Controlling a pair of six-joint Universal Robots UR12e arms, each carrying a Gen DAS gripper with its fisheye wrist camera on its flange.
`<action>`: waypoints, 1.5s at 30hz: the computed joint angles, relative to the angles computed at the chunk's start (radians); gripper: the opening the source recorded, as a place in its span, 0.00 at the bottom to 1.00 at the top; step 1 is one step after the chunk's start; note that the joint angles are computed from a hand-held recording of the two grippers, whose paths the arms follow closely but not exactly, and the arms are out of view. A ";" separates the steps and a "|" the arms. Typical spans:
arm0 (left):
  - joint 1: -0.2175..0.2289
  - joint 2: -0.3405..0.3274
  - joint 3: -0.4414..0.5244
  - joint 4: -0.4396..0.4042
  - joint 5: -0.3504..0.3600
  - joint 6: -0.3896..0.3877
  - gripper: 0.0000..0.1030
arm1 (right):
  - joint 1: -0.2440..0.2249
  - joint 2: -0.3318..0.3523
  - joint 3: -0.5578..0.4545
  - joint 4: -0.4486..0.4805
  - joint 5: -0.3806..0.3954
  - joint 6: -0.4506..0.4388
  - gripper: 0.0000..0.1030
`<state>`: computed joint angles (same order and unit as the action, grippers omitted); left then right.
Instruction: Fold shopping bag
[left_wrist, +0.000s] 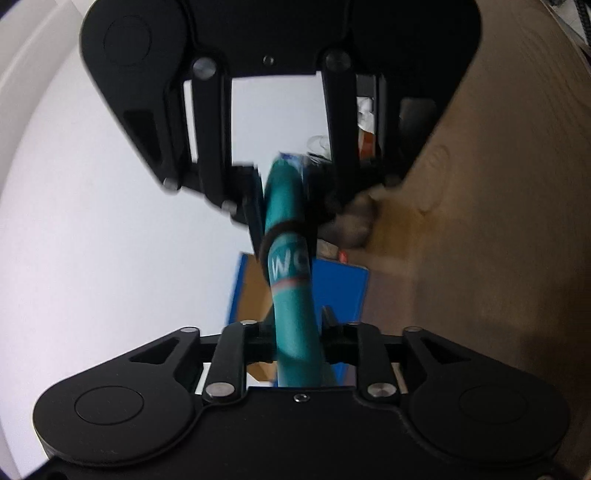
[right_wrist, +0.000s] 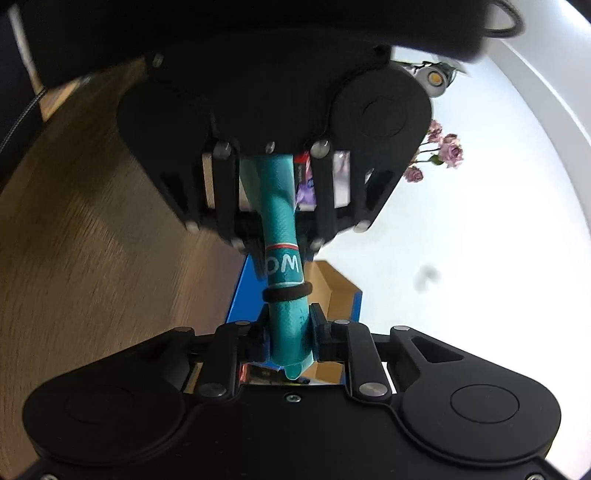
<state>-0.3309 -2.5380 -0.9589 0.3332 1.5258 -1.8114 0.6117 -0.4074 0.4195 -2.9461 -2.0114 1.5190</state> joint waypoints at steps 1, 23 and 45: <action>0.001 -0.005 0.000 0.028 -0.003 -0.017 0.30 | -0.002 0.004 -0.007 0.005 -0.010 0.011 0.19; 0.004 -0.030 0.024 0.180 -0.112 0.045 0.13 | -0.022 0.043 -0.124 0.101 -0.031 0.144 0.18; 0.026 -0.018 0.003 0.171 -0.019 0.121 0.12 | -0.047 0.093 -0.208 0.080 0.003 0.187 0.21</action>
<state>-0.3050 -2.5560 -0.9561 0.5047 1.5063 -1.6902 0.5642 -0.3140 0.2120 -2.8657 -2.0079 1.7061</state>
